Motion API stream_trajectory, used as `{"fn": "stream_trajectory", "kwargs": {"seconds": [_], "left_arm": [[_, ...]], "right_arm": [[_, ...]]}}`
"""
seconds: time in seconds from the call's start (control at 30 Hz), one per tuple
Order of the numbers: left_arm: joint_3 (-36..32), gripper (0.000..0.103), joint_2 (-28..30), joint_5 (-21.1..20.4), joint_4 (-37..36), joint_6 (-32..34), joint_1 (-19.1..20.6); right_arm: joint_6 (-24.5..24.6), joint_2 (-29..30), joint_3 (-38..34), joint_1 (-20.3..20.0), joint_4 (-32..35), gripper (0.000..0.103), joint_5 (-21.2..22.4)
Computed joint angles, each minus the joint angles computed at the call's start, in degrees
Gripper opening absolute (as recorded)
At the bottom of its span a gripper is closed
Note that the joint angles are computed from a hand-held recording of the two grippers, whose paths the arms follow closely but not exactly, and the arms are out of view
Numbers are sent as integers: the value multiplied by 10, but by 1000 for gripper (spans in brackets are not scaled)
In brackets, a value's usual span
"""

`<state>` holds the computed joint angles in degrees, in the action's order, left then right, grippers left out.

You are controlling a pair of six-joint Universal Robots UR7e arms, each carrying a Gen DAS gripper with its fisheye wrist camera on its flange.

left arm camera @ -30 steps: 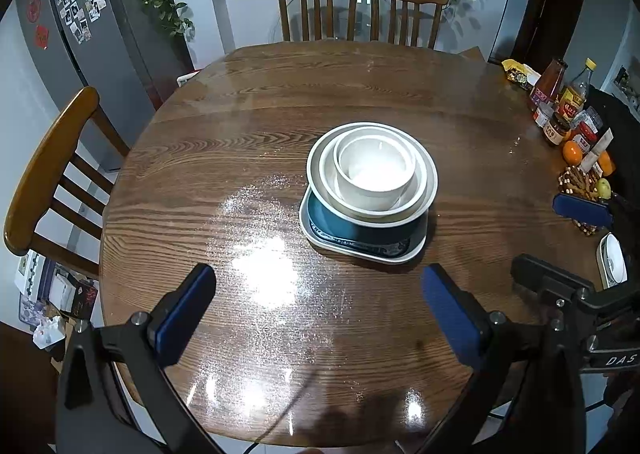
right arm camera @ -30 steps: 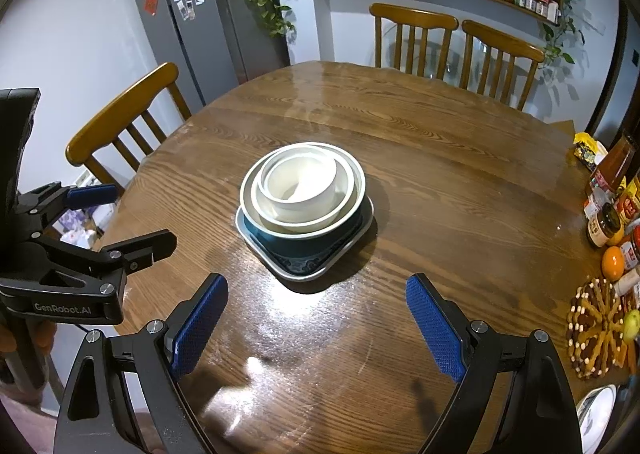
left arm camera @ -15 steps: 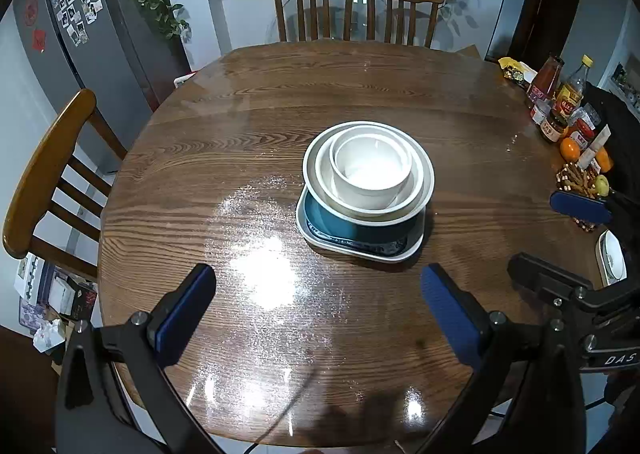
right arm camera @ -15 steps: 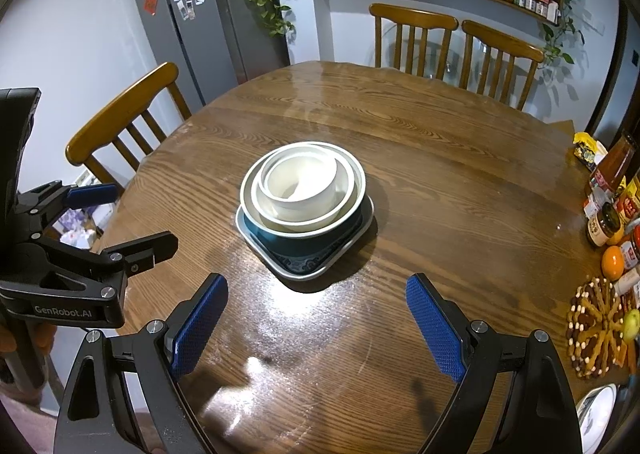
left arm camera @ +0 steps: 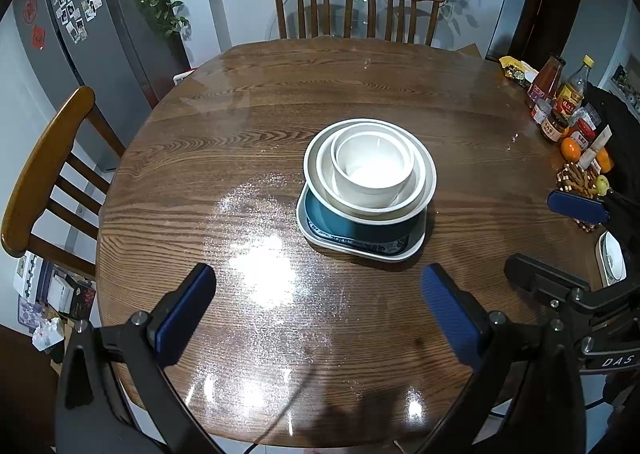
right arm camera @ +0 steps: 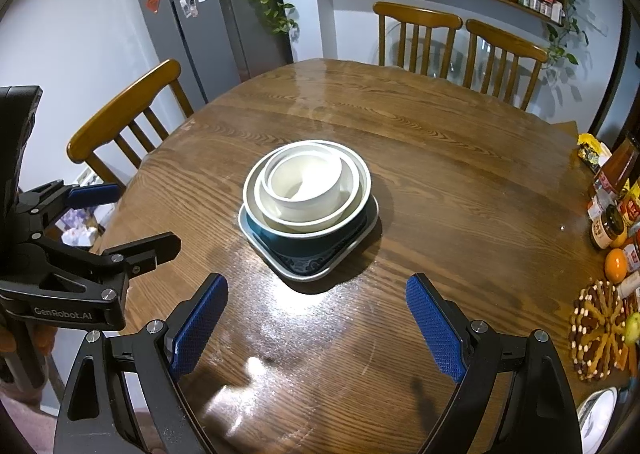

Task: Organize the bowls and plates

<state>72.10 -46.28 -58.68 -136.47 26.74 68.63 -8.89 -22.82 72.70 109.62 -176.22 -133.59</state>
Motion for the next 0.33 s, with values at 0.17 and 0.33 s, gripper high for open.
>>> {"fn": "stream_trajectory", "kwargs": {"seconds": [0.17, 0.33], "left_arm": [[1, 102, 2, 3, -5, 1, 0], [-1, 102, 5, 5, -3, 0, 0]], "right_arm": [[0, 0, 0, -1, 0, 91, 0], [1, 2, -2, -2, 0, 91, 1]]}}
